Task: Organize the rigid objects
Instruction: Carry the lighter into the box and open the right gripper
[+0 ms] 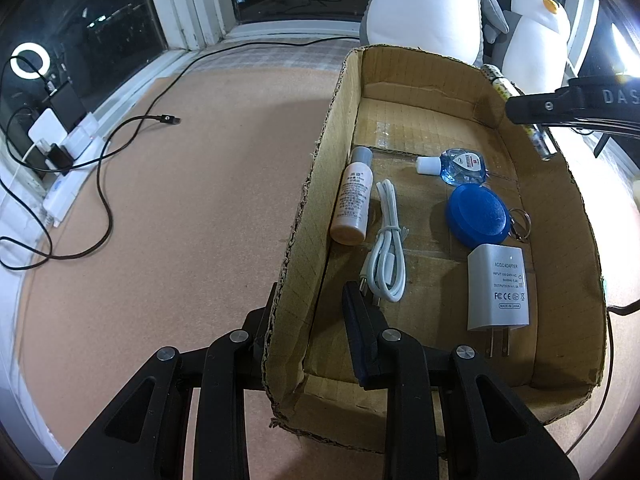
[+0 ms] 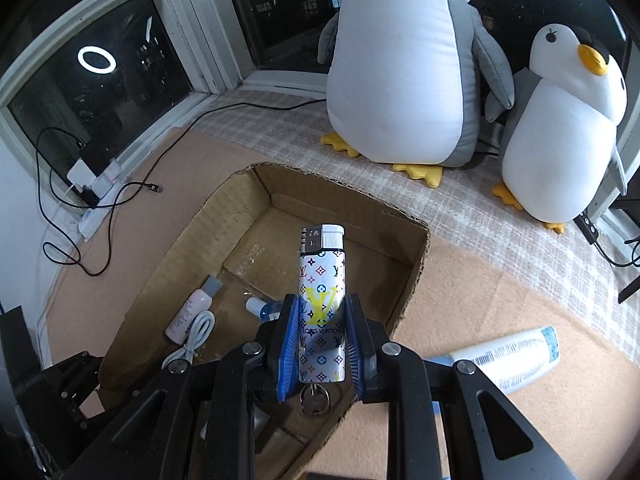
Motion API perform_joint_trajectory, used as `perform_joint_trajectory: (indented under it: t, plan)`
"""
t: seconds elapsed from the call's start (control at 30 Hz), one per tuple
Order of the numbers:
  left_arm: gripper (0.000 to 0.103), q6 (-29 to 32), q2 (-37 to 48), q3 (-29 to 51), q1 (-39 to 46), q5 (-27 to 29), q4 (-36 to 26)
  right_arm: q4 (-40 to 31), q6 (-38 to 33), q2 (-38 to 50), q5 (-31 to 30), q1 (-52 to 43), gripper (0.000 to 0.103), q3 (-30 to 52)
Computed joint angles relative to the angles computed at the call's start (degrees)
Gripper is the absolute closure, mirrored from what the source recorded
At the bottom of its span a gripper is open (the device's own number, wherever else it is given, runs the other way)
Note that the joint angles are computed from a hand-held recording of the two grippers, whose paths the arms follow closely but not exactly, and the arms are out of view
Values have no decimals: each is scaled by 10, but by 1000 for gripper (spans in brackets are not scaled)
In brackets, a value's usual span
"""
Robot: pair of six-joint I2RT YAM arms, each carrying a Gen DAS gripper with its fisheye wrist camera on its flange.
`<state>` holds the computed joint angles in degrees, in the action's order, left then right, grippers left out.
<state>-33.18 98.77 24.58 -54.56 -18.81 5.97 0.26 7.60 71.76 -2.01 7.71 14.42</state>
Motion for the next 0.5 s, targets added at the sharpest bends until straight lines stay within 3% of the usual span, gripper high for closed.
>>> perform_joint_trajectory:
  t: [0.37,0.43,0.5]
  plan:
    - [76,0,0,0,0,0,1,25,12,41,17,22,82,10]
    - [76,0,0,0,0,0,1,24,13,40,17,23,78,11]
    - [76,-1,0,0,-1,-1,0,21,16,36,21,25,66,10]
